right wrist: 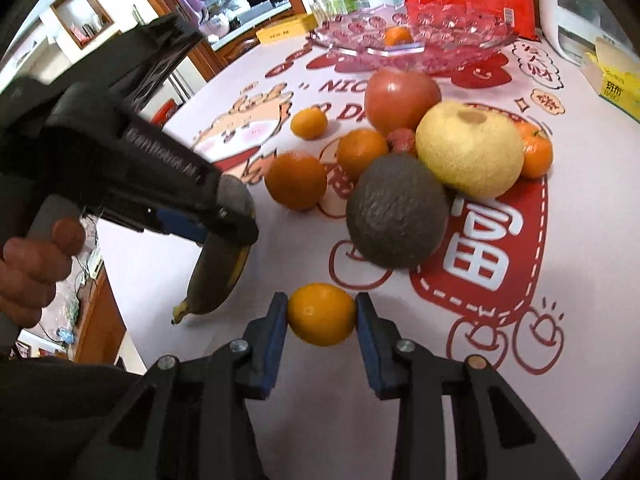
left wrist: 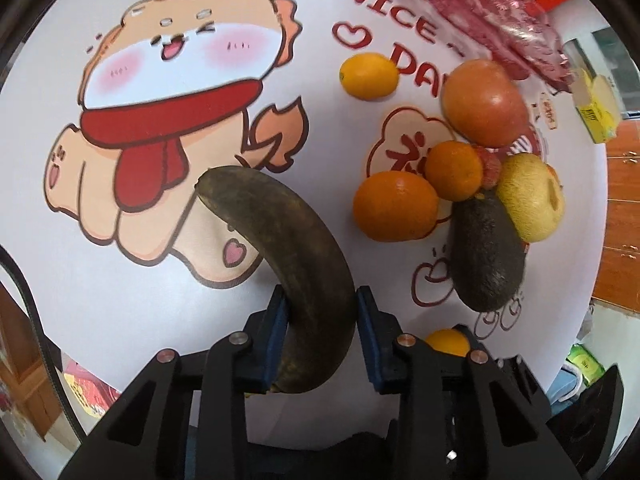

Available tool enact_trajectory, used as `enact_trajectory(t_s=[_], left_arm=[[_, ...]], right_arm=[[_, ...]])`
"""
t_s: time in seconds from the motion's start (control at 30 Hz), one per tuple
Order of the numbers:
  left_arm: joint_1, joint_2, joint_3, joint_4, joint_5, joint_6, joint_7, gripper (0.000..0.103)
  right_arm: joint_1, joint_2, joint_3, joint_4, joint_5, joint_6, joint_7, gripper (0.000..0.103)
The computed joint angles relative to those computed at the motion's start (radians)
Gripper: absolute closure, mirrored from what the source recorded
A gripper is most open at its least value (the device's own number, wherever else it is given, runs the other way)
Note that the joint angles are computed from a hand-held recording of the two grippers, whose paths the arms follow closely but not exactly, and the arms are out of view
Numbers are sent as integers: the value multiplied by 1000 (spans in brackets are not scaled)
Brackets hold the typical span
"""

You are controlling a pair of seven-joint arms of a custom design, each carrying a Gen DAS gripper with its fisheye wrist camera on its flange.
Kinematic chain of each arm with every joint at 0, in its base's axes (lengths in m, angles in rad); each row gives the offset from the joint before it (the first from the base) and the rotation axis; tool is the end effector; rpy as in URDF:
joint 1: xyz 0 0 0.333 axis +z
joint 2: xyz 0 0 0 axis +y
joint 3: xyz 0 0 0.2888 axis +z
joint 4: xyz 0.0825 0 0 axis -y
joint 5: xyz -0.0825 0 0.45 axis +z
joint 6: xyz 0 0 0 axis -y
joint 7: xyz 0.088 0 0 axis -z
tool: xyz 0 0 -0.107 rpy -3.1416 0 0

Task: Organize fruits
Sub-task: 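Grasp the dark banana with the left tool while the right tool grasps a small mandarin, then lift the banana with the left tool into the bowl while the right tool releases the mandarin there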

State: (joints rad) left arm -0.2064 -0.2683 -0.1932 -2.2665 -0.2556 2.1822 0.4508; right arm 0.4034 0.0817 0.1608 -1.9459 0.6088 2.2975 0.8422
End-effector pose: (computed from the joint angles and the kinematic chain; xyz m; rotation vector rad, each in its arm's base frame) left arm 0.5061 -0.2253 0.4307 2.7731 -1.0440 0.2771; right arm 0.5527 0.3627 0.4143 -2.4467 0.7982 0.1809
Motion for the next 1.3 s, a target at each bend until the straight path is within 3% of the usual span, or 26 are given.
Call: enact_trajectory(t_s=[0.3,0.57,0.9,1.3], left_arm=[[13,-96,-6,28,106,-60,12,71],[57,-156,7,111,218,-106,129,71],[107,-26,18,337,324,-134,289,71],[144,239,56,645,303,-89,493,71]], right_arm=[[3,-31,3,3,81,26,-49,69],[19,-27,3,53,103,88,-36,69],[21,87,24,249,62,193,30,69],[18,341,46,581,-109,263,221,69]])
